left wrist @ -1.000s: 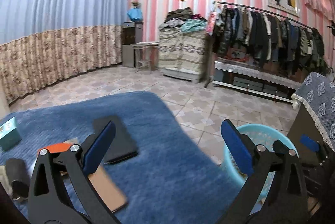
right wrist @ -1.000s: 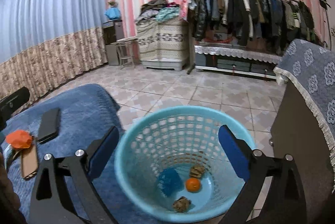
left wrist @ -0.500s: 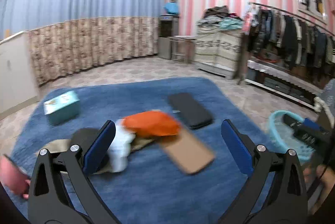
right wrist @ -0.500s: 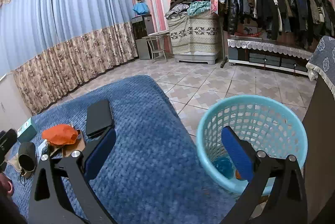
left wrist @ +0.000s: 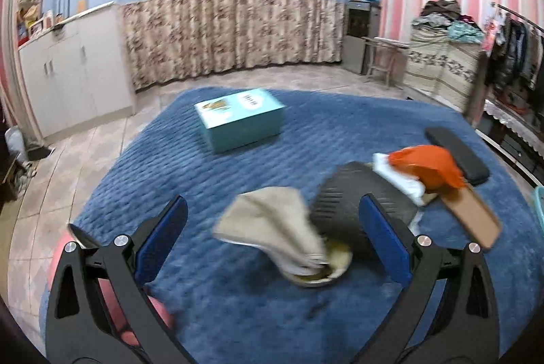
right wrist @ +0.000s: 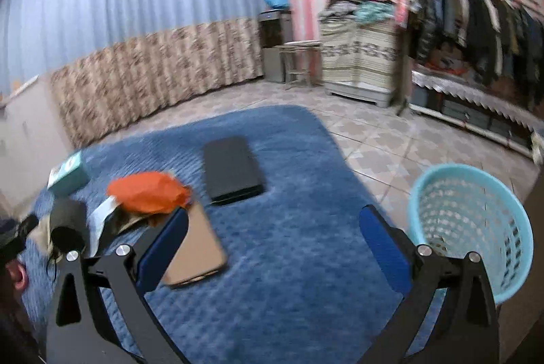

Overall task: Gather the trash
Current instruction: 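Move both tools back toward the black cup and beige cloth on the rug, then grasp beige cloth with left tool while right tool grasps the black textured cup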

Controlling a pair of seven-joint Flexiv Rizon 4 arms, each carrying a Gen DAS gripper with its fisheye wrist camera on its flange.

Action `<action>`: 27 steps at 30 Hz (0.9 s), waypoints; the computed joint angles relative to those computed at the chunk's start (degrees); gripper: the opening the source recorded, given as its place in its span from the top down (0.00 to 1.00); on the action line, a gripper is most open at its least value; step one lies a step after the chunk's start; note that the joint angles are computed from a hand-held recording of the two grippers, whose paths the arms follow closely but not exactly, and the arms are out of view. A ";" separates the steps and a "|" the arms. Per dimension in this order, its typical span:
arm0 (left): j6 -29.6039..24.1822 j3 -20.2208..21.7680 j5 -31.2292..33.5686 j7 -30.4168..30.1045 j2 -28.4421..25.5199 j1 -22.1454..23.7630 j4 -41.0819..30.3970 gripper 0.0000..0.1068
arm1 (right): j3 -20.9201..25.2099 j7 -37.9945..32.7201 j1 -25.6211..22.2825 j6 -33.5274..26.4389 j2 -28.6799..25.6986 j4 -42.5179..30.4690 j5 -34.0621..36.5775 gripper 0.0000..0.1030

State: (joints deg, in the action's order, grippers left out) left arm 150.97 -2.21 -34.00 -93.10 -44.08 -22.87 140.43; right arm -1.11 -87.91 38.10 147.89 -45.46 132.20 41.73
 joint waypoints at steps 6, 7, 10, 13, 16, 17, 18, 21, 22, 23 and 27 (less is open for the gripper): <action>-1.16 0.67 6.34 -0.54 -1.20 4.16 -0.05 0.09 | -4.64 -11.19 8.51 -5.31 0.20 -3.58 8.04 0.04; -1.15 0.83 6.13 -0.34 -1.75 3.97 -0.45 0.09 | -3.56 -10.83 7.65 -4.88 0.55 -3.24 7.28 0.04; -1.50 1.22 4.26 0.92 -2.83 2.88 -1.41 0.16 | -0.41 -7.92 4.30 -4.43 1.75 -2.19 3.77 0.04; -1.88 0.14 9.55 -0.51 -3.08 5.76 -1.77 0.32 | 0.09 -7.40 4.65 -4.33 2.23 -1.71 3.29 0.04; -2.22 -0.12 13.04 -0.77 -3.06 7.06 -2.16 0.50 | -0.81 -8.81 6.64 -5.13 2.28 -2.96 4.34 0.04; -2.31 0.07 12.58 -0.36 -2.98 6.50 -2.22 0.56 | -0.86 -9.17 7.07 -5.17 2.35 -3.24 4.55 0.04; -2.14 0.27 12.38 0.00 -2.87 6.08 -2.13 0.64 | -0.52 -9.29 7.38 -5.07 2.51 -3.33 4.45 0.04; -1.50 0.05 14.30 -0.20 -2.47 6.66 -1.66 0.68 | 0.97 -8.52 6.93 -5.41 2.58 -3.65 2.40 0.04; -0.79 0.14 14.67 -0.20 -2.45 6.57 -1.50 0.69 | 1.78 -7.97 6.81 -5.51 2.37 -3.71 1.10 0.04; -0.17 0.32 14.23 -0.03 -2.45 6.13 -1.34 0.69 | 1.61 -8.27 7.42 -6.48 2.36 -3.97 0.86 0.04; 2.77 0.43 13.65 -0.33 -1.77 5.73 -0.11 0.69 | 0.20 -10.73 11.40 -8.20 1.63 -5.31 0.73 0.05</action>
